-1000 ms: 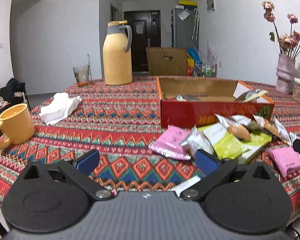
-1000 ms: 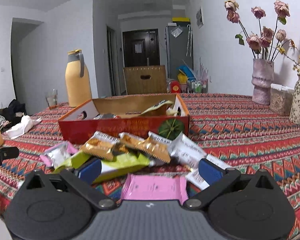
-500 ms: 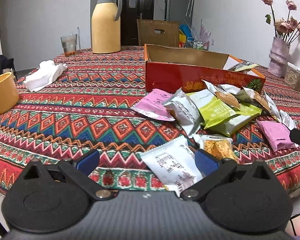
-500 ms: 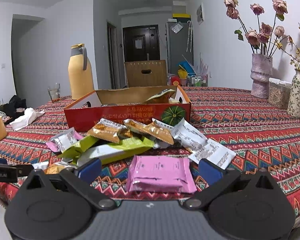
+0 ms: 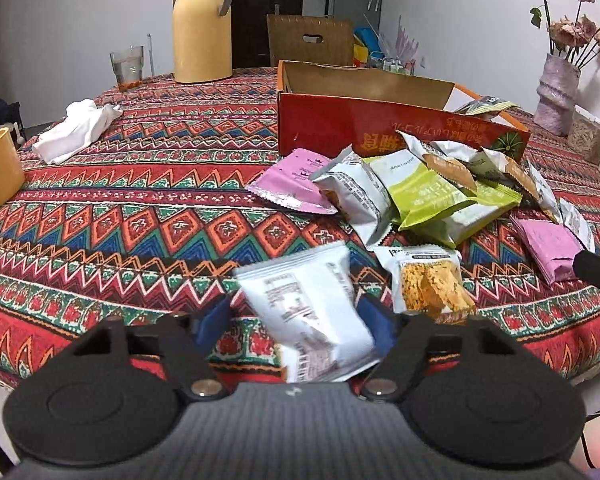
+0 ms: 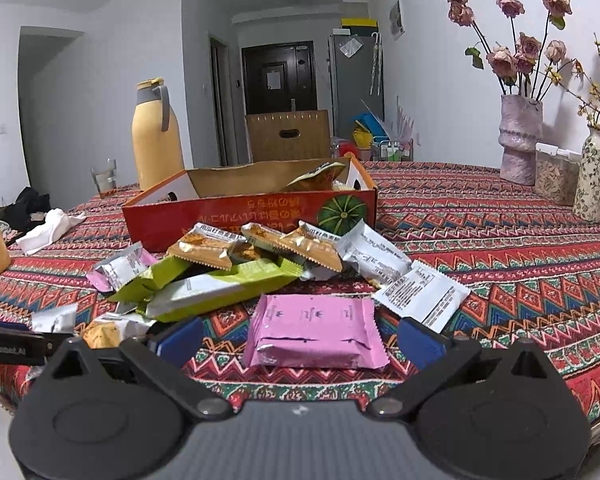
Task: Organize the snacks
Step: 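Grasp the white snack packet with the left gripper, then grasp the pink packet with the right gripper while the left gripper holds the white packet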
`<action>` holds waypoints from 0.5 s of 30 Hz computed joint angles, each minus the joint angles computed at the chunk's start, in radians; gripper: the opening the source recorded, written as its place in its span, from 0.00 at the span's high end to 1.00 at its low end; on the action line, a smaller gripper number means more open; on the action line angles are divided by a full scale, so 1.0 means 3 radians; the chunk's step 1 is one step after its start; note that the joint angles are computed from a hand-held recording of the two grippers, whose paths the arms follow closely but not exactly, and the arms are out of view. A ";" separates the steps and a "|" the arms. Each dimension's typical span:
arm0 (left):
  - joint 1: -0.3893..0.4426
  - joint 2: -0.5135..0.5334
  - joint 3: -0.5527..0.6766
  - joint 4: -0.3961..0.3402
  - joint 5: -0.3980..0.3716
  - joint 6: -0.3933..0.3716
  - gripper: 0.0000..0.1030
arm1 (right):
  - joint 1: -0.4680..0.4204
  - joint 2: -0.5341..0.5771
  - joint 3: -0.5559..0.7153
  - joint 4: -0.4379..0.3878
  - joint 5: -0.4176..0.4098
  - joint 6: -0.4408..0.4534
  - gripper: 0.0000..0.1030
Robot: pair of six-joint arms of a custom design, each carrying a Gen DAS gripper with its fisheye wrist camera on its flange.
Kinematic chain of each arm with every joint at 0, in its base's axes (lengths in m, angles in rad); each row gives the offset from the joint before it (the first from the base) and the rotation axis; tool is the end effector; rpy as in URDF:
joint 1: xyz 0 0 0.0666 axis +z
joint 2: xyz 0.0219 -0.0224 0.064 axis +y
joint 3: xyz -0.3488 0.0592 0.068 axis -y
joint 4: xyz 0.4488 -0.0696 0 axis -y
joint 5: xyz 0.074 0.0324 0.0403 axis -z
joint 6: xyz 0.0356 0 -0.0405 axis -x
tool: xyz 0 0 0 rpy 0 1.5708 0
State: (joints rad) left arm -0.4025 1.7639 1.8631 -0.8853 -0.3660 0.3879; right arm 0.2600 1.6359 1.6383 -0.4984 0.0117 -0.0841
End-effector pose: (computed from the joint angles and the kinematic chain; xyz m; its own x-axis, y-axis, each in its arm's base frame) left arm 0.6285 -0.2542 0.4283 -0.6530 -0.1058 -0.7499 -0.1230 0.9919 -0.0328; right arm 0.6357 0.1683 0.4230 -0.4791 -0.0405 -0.8769 -0.2076 0.9758 0.0683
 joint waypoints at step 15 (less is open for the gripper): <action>0.0038 -0.0060 -0.0064 0.0238 -0.0032 -0.0101 0.56 | 0.0004 0.0078 0.0068 -0.0037 0.0001 0.0001 0.00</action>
State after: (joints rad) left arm -0.3911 1.7459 1.8438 -0.8138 -0.3754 0.3577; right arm 0.2610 1.6593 1.6586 -0.5097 0.0119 -0.0838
